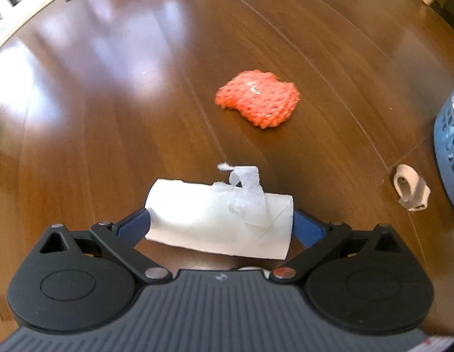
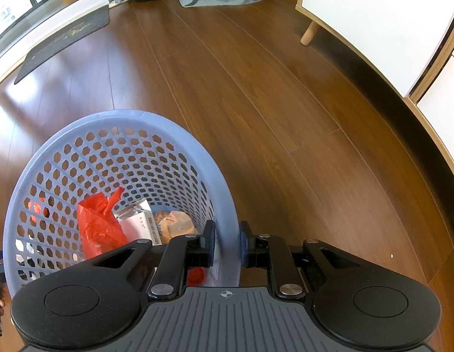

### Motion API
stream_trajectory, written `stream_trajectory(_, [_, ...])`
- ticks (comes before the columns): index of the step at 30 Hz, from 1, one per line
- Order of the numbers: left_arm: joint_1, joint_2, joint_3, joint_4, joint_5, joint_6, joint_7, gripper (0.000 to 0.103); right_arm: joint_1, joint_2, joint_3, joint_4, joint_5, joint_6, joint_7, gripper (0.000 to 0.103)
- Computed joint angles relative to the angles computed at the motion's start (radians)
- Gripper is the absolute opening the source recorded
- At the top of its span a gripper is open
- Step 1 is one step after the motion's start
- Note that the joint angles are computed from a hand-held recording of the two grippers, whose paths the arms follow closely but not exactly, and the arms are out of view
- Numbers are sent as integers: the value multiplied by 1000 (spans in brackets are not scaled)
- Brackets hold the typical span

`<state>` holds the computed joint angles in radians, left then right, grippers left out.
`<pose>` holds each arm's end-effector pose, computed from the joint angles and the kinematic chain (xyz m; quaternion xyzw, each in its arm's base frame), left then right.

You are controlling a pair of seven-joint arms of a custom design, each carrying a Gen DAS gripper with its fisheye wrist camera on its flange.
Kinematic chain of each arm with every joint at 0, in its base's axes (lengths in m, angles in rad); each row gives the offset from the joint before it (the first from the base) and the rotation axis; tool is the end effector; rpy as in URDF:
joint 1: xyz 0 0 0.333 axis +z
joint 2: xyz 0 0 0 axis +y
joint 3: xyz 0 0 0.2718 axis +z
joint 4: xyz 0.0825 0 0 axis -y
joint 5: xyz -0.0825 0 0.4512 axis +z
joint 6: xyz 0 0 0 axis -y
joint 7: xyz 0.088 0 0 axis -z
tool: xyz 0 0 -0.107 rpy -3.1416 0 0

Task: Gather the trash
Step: 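Lower the open left gripper around the white paper tube and close it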

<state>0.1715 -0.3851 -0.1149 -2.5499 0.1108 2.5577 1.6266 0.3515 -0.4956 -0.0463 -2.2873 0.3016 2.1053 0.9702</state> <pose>0.5158 0.0306 0.3652 -0.6643 0.7196 -0.0830 0.1841 0.4910 0.1681 0.5204 -0.9039 0.3697 -0.0333 0.2123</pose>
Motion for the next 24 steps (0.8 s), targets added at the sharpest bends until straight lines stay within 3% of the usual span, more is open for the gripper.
stream_trajectory(4, [17,-55,-2,-29,-1,-44,-57,101,-1,8,-1,6,0,-17,-5,13])
stream_trajectory(7, [17,-80,24,-35,-82,-70,-132,101,0,6,-1,2,5,-17,-10,13])
stream_trajectory(10, [6,-48,60,0,-200,-108,-183,101,0,11,-2,9,9,-30,-20,13])
stream_trajectory(14, [14,33,49,62,-234,-97,-276,98,-1,15,-1,14,12,-39,-25,13])
stream_trajectory(15, [12,53,44,79,-230,-99,-295,95,-2,17,-2,16,14,-42,-26,13])
stream_trajectory(17, [12,106,33,126,-196,-125,-323,77,-4,19,-2,16,17,-44,-27,12])
stream_trajectory(18, [12,122,27,141,-168,-131,-338,77,-4,19,0,16,17,-42,-28,12])
stream_trajectory(24, [-16,140,23,158,-84,-109,-325,49,-7,29,-2,24,22,-45,-46,12])
